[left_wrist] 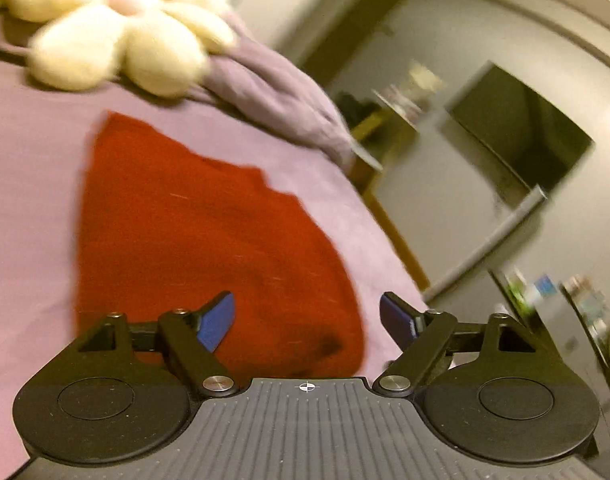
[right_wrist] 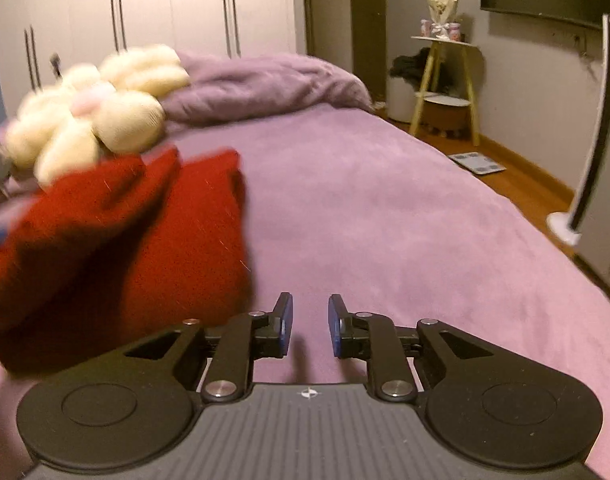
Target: Fold small clothes
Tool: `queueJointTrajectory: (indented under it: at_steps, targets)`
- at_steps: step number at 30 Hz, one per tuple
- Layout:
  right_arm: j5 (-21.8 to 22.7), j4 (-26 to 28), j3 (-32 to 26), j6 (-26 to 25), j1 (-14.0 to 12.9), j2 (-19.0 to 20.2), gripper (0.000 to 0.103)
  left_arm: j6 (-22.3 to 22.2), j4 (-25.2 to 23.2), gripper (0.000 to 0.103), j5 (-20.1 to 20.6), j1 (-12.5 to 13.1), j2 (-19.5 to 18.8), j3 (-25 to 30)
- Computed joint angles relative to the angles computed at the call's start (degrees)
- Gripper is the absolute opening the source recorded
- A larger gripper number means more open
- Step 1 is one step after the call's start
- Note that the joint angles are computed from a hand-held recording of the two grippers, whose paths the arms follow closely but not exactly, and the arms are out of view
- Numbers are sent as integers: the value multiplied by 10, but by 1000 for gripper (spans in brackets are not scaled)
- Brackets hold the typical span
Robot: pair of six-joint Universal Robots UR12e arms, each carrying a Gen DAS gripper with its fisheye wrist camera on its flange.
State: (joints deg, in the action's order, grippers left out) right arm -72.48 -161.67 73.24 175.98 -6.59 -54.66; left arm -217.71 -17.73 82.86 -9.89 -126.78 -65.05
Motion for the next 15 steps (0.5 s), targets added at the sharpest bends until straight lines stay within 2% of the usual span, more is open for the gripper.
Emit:
queueJointTrajectory:
  at_steps: [2,3,4,6,7,8,9,11,14,15]
  targets:
    - [59,5,-15,19,-5,4,25,-2,-6,85,44,-1,21,-31]
    - [104,18,-28,31,-8,8,37,-5,-7,85,58,0,30,-49]
    - [154,41,-46,46,-11,15,57,-11,-16,85,68,2,39,-61]
    - [255,118,-98,70,-17,39,83,-26,-32,85,67,6,52,-84]
    - [303,164,-130,73,-18,55,85,-30,-42,85,68,7,53,-86]
    - [332,207,-161,79,-16,71,85,-30,-51,85,68,8,55,-87]
    - [337,227,-189,91,-11,86,85,-22,-56,87,63,8,56,-90]
    - [323,288,-242,72,1,111,85,-7,-67,89,51,6,50,-82]
    - [337,431,-334,30,14,155,85,21,-89,90,28,7,40,-68]
    - [343,462,-351,28,17,163,85,30,-99,90,29,6,35,-62]
